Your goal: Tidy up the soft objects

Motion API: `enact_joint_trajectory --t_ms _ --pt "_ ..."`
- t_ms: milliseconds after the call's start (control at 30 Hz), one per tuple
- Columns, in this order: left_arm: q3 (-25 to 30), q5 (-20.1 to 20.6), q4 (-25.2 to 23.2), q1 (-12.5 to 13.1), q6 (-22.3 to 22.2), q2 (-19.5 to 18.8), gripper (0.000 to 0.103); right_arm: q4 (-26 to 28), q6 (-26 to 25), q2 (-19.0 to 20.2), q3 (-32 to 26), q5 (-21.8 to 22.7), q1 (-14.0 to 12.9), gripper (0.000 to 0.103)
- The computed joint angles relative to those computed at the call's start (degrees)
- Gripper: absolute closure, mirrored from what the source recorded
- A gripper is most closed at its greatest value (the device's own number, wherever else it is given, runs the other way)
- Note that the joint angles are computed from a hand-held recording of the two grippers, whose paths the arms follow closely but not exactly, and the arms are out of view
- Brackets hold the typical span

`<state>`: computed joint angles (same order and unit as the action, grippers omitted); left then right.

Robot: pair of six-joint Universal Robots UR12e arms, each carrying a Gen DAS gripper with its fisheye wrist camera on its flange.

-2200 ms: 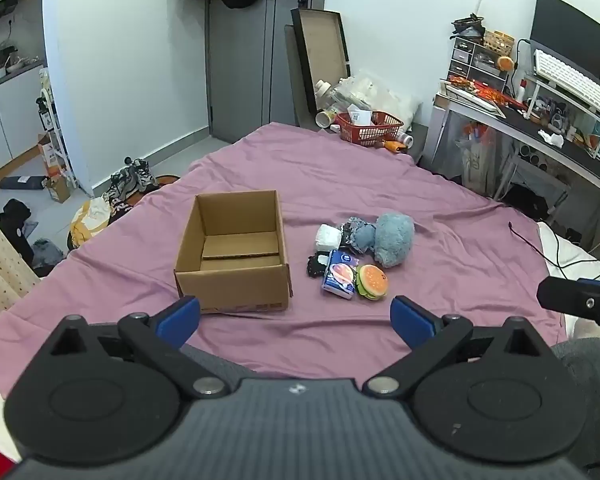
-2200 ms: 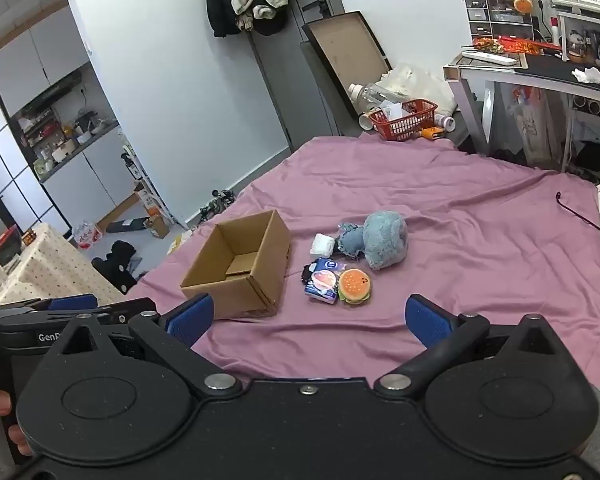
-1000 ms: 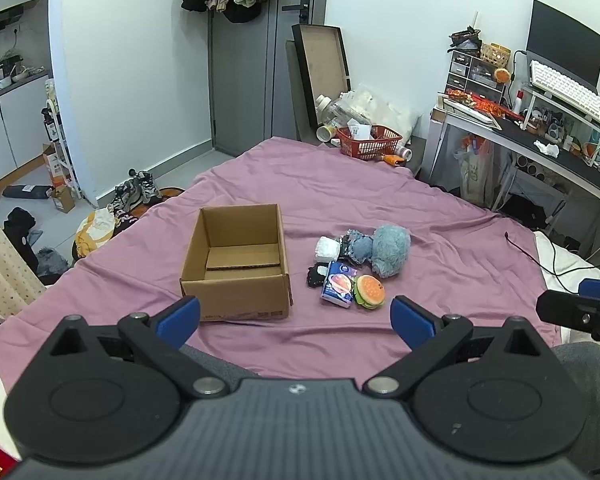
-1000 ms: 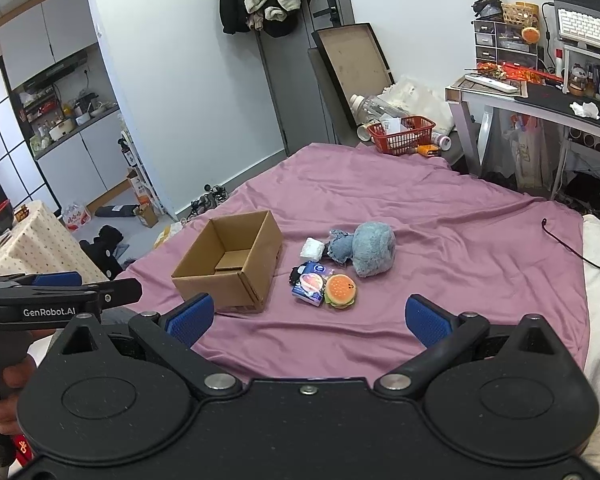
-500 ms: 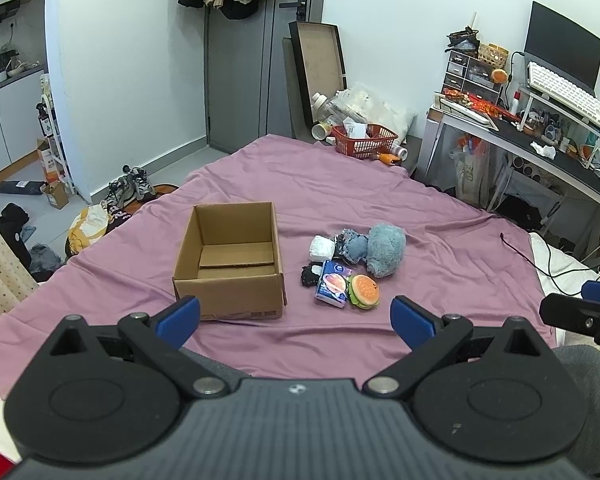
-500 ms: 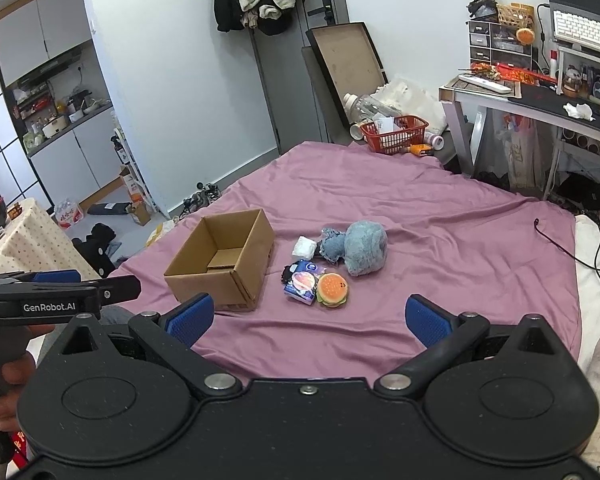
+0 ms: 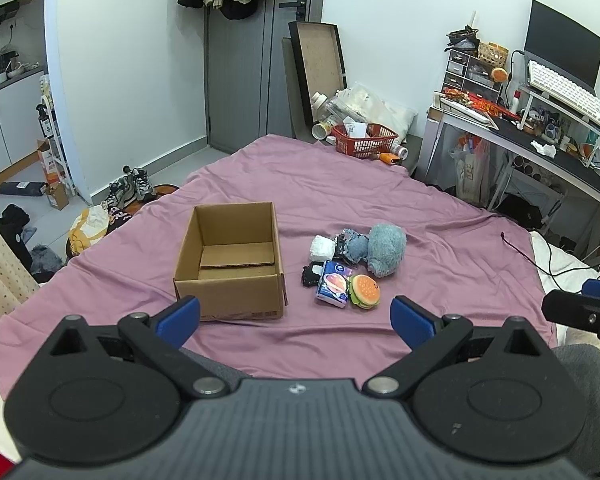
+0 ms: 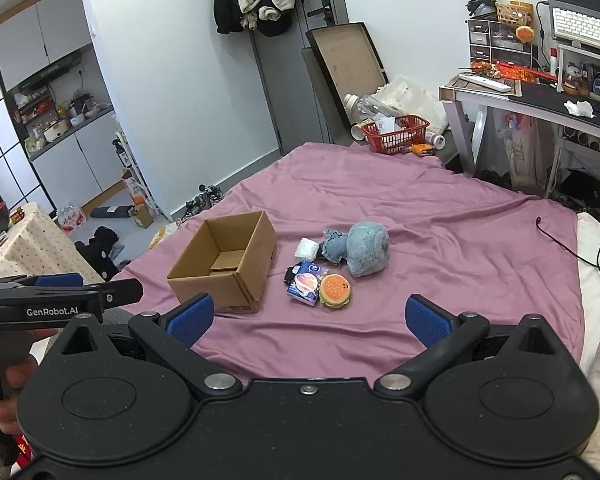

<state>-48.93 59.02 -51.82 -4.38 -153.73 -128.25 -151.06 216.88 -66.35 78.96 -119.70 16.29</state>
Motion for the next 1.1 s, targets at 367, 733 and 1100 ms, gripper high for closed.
enact_joint_trajectory --t_ms 367,733,1100 --pt "-0.1 -0.1 0.1 0.1 -0.1 0.0 0.002 0.0 -0.7 0.0 0.2 0.2 -0.2 0.000" --pt "1.9 0.8 -1.4 -0.7 -0.9 -1.7 0.002 -0.2 -0.6 0.4 0.5 2.3 -1.7 0.000" --pt "7.4 1.7 -3.0 -2.2 -3.0 -5.3 0.002 -0.8 -0.4 1.2 0.7 6.0 -4.2 0.000"
